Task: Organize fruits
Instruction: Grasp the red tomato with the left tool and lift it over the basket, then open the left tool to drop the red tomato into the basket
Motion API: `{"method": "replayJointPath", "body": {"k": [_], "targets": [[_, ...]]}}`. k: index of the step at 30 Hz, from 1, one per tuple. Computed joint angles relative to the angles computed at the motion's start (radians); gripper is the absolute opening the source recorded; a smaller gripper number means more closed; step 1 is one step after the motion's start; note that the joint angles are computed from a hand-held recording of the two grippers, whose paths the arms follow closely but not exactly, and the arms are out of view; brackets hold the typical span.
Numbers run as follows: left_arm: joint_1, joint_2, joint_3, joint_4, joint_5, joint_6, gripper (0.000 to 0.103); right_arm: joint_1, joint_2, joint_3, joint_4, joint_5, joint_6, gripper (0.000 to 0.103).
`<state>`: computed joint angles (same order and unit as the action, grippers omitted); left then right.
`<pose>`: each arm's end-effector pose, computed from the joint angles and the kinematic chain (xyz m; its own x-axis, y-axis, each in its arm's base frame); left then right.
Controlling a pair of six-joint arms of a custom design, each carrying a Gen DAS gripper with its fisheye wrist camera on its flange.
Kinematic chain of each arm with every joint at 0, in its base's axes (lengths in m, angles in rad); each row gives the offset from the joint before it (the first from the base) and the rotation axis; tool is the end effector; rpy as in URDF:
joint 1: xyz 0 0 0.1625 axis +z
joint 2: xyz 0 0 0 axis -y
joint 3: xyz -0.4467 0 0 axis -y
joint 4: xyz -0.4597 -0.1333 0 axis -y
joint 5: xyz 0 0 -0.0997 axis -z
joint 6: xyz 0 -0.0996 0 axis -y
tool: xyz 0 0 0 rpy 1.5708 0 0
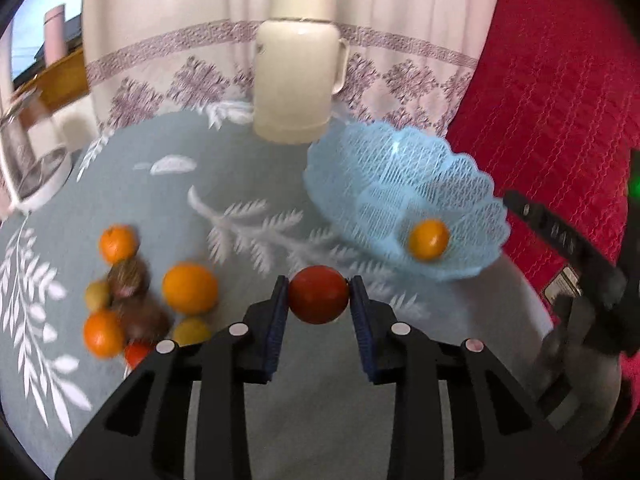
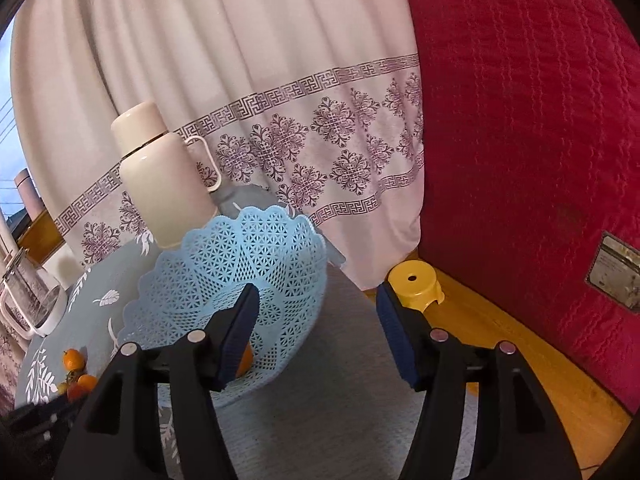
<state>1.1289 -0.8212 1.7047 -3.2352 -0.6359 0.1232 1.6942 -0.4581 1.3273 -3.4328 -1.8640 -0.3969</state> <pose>-0.1100 -0.7317 0.1623 -0.7358 -0.1771 -0.6536 0.3972 0.6689 -0.6284 0.2061 -0.8125 0.0403 -0.8777 -0.0967 0.4694 -0.4408 0.5474 -0.7114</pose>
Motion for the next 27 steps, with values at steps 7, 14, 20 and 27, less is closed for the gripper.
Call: {"method": "replayJointPath", "body": {"k": [7, 14, 20, 27], "targets": [[0.011, 0.072, -0.124, 0.024, -0.05, 0.052, 0.032, 0.0, 0.004, -0.007, 0.008, -0.008, 0.01, 0.063], [0.03, 0.12, -0.195, 0.061, -0.071, 0.064, 0.032, -0.001, 0.004, -0.007, 0.011, -0.009, 0.011, 0.063], [0.041, 0.111, -0.192, 0.07, -0.095, 0.044, 0.046, -0.003, 0.001, -0.001, 0.01, -0.007, 0.015, 0.063], [0.026, 0.099, -0.164, -0.012, -0.078, 0.075, 0.069, -0.003, 0.004, -0.002, -0.001, -0.004, 0.007, 0.064]]}}
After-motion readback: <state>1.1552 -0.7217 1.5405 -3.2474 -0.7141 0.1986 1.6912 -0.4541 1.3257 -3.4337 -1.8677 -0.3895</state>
